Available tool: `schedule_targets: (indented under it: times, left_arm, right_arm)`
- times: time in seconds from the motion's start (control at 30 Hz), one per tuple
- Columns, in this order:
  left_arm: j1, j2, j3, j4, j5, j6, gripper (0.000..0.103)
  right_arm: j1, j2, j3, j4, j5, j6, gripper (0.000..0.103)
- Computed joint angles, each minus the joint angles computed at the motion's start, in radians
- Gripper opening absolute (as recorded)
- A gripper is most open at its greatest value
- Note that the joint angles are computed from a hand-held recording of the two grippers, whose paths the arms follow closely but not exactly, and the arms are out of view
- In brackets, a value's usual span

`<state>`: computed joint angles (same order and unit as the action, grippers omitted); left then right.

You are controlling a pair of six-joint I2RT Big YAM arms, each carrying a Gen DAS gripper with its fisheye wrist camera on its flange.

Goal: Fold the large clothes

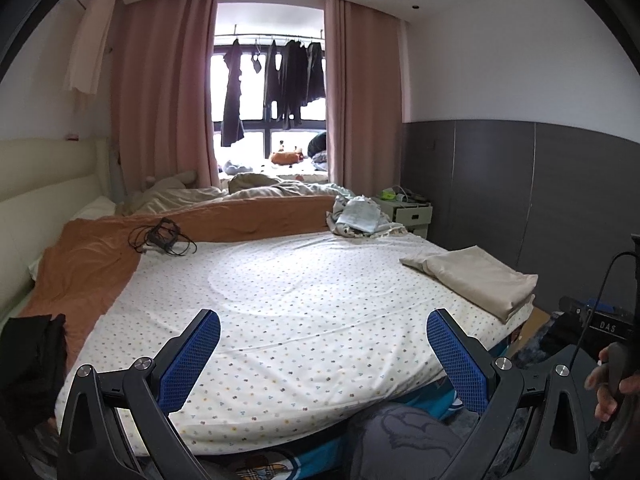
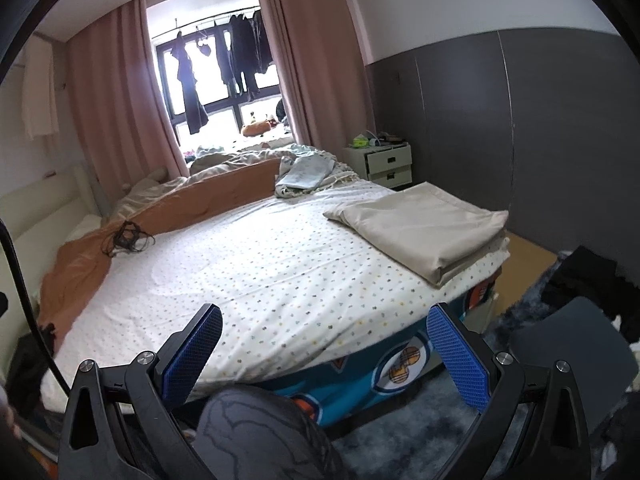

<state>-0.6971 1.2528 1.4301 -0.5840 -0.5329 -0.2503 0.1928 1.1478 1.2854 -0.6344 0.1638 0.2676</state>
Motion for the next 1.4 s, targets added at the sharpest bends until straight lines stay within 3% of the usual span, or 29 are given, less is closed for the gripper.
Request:
schedule_targets:
  times: [0.27, 0.87, 1.4]
  left_arm:
    - [-0.001, -0.006, -0.004, -0.013, 0.006, -0.019, 0.103]
    - [-0.016, -0.025, -0.031, 0.005, -0.014, -0.041, 0.103]
    - [-0.013, -0.031, -0.032, -0.011, -0.008, -0.056, 0.103]
  right_arm:
    - [0.043, 0.040, 0.039, -0.048, 0.074, -0.037, 0.103]
    - [0.046, 0.014, -0.001, -0.008, 0.030, -0.041, 0.103]
    - [0.067, 0.017, 0.002, -0.001, 0.053, -0.035, 0.103]
